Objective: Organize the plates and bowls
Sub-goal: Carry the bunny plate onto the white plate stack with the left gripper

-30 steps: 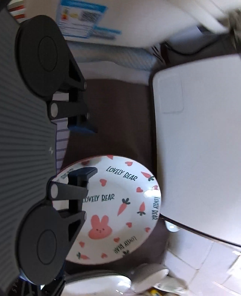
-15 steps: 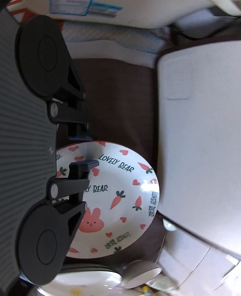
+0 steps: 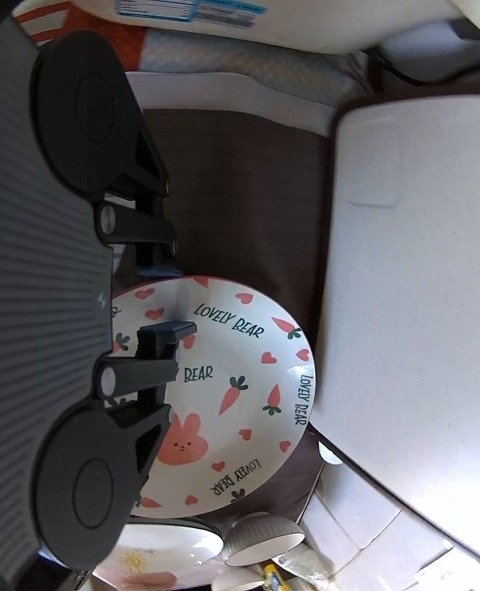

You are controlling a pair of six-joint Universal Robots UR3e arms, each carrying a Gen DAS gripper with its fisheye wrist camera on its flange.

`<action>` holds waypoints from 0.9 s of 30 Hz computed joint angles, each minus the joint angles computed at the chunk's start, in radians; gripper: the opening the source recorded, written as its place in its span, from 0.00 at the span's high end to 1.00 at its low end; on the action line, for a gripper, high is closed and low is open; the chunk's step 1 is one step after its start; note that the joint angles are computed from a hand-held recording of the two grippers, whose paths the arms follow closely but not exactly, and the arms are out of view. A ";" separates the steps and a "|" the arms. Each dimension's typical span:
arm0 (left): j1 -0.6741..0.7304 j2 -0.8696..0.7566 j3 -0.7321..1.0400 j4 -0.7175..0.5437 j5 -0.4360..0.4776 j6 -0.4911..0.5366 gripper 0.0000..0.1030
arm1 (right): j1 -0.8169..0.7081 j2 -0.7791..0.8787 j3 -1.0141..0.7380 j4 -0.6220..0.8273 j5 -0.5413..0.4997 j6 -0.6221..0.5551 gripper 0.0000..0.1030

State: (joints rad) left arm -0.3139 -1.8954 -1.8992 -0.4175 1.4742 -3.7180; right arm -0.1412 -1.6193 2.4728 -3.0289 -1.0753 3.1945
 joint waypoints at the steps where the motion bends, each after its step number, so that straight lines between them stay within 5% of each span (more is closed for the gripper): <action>1: 0.002 0.010 -0.009 -0.003 -0.010 0.004 0.79 | -0.016 -0.013 -0.028 0.070 0.023 -0.015 0.79; 12: -0.139 0.120 0.134 -0.221 0.136 0.009 0.78 | -0.198 -0.266 -0.059 0.518 0.197 -0.244 0.78; 18: -0.237 0.111 0.289 -0.339 0.184 0.005 0.78 | -0.357 -0.522 -0.125 0.940 0.250 -0.446 0.77; 27: -0.347 -0.086 0.617 -0.442 0.157 0.033 0.78 | -0.788 -0.802 -0.289 1.690 0.302 -0.944 0.77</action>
